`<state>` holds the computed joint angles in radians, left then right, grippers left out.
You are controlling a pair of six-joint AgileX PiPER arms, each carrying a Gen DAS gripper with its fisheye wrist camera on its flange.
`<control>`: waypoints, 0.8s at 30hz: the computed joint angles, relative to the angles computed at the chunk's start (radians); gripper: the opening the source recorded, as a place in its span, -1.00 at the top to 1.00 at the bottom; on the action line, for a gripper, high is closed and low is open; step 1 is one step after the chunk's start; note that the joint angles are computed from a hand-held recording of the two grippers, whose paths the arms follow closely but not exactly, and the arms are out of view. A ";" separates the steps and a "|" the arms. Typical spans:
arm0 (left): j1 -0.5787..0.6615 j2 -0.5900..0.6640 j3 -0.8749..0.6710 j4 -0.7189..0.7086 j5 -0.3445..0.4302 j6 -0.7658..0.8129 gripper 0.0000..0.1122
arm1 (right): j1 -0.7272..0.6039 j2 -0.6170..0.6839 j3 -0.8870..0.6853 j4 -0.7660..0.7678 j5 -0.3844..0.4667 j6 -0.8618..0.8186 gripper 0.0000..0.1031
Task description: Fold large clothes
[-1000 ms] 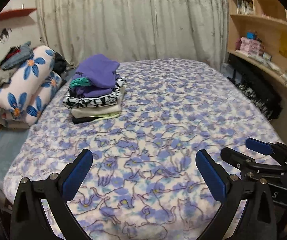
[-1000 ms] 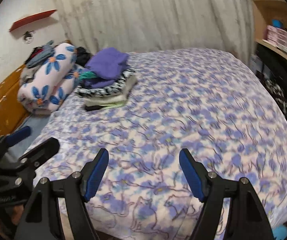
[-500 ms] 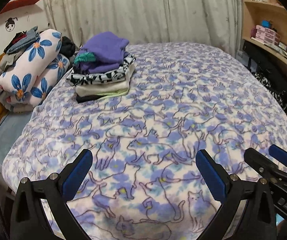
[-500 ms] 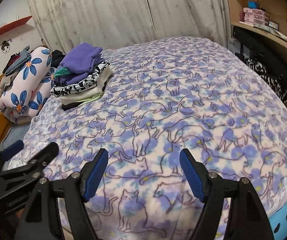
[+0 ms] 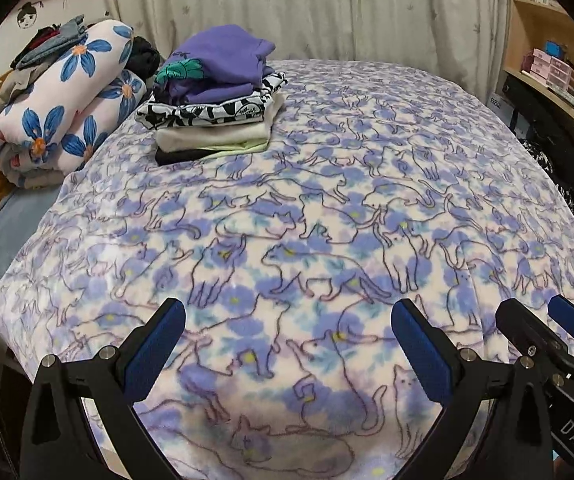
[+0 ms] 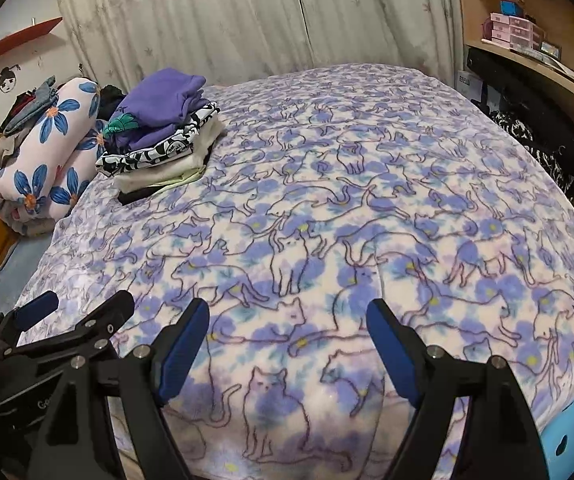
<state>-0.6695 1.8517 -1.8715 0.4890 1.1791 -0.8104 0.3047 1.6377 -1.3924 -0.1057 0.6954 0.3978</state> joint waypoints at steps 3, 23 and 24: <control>0.009 -0.001 0.001 -0.024 -0.005 0.007 -0.82 | 0.001 -0.001 0.002 -0.008 -0.003 0.003 -0.58; 0.012 0.000 -0.006 -0.043 0.003 0.014 -0.82 | 0.003 -0.005 0.010 0.001 -0.008 0.003 -0.58; 0.012 0.000 -0.006 -0.043 0.003 0.014 -0.82 | 0.004 -0.006 0.011 0.001 -0.010 0.004 -0.58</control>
